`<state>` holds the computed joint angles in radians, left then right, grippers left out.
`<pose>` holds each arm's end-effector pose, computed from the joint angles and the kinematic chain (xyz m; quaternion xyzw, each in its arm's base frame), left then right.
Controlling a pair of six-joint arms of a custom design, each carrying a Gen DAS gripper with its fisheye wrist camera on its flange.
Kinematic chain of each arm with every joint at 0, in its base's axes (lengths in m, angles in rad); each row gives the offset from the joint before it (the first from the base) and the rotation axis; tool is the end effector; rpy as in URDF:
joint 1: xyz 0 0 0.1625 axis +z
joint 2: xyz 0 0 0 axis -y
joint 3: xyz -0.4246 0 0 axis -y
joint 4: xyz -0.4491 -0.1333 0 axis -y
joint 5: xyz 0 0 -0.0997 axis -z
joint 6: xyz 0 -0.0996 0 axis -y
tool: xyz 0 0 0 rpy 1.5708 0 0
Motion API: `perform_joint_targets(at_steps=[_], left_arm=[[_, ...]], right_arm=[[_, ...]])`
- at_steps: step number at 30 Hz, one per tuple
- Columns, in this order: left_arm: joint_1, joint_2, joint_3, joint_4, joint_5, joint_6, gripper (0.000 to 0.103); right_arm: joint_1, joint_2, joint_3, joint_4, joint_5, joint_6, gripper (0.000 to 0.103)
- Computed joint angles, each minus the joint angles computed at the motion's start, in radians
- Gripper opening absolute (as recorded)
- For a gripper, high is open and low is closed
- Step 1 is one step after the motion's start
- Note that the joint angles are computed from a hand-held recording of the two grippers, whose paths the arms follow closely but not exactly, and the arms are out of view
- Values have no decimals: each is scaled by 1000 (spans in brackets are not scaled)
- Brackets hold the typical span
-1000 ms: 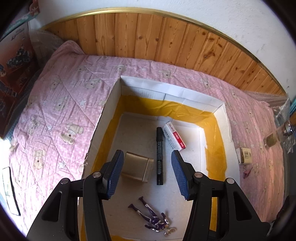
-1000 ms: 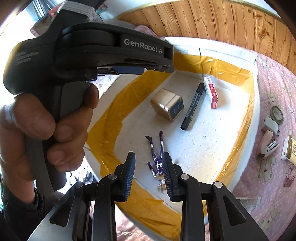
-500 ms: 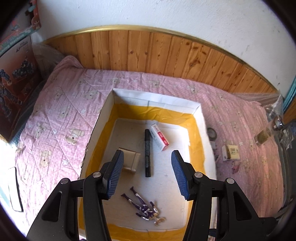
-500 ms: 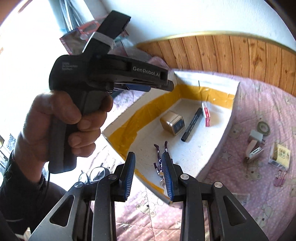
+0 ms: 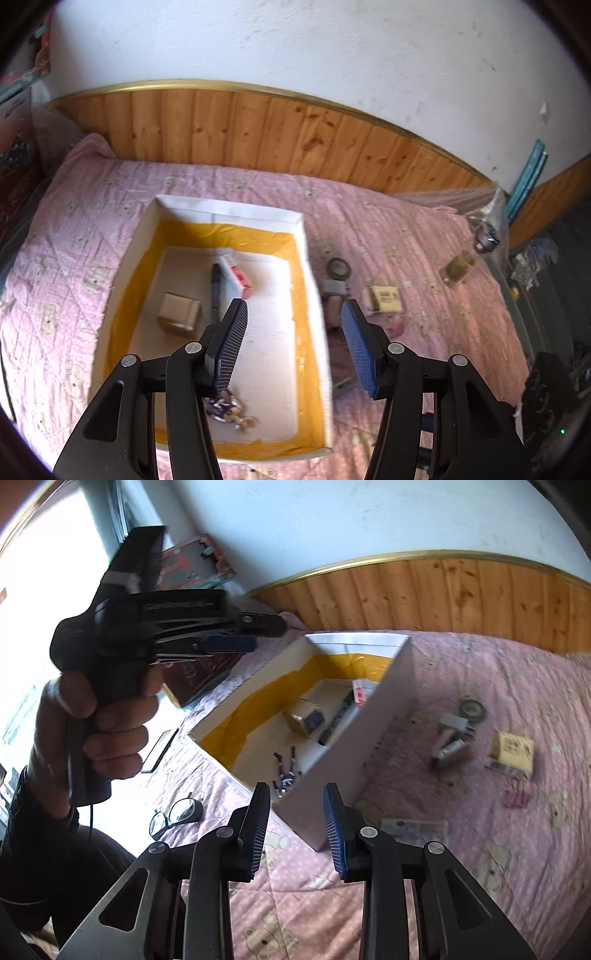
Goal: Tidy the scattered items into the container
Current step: 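Withdraw both open tools from the box toward the remaining items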
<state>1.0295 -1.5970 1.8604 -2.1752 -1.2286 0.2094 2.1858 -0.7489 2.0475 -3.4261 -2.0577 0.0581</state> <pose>-0.1394 -0.5554 0.4149 0.3291 0.9141 -0.1926 0.1379 0.3956 -0.4097 -0.0030 0.1928 -0.9154 0.3283 0.1307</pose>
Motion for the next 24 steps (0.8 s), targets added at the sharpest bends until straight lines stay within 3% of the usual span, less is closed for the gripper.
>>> perform_joint_targets(at_steps=[8, 12, 16, 24], left_arm=[[-72, -23, 64, 33, -99, 15, 56], [-112, -14, 107, 45, -85, -2, 56], [-132, 15, 133, 51, -58, -46, 56], [-131, 105, 147, 32, 12, -93, 56]], right_arm=[[-43, -55, 102, -82, -47, 73, 32], [-69, -69, 132, -65, -92, 115, 33], [-95, -76, 153, -45, -122, 149, 41], [-142, -92, 179, -59, -152, 169, 47]])
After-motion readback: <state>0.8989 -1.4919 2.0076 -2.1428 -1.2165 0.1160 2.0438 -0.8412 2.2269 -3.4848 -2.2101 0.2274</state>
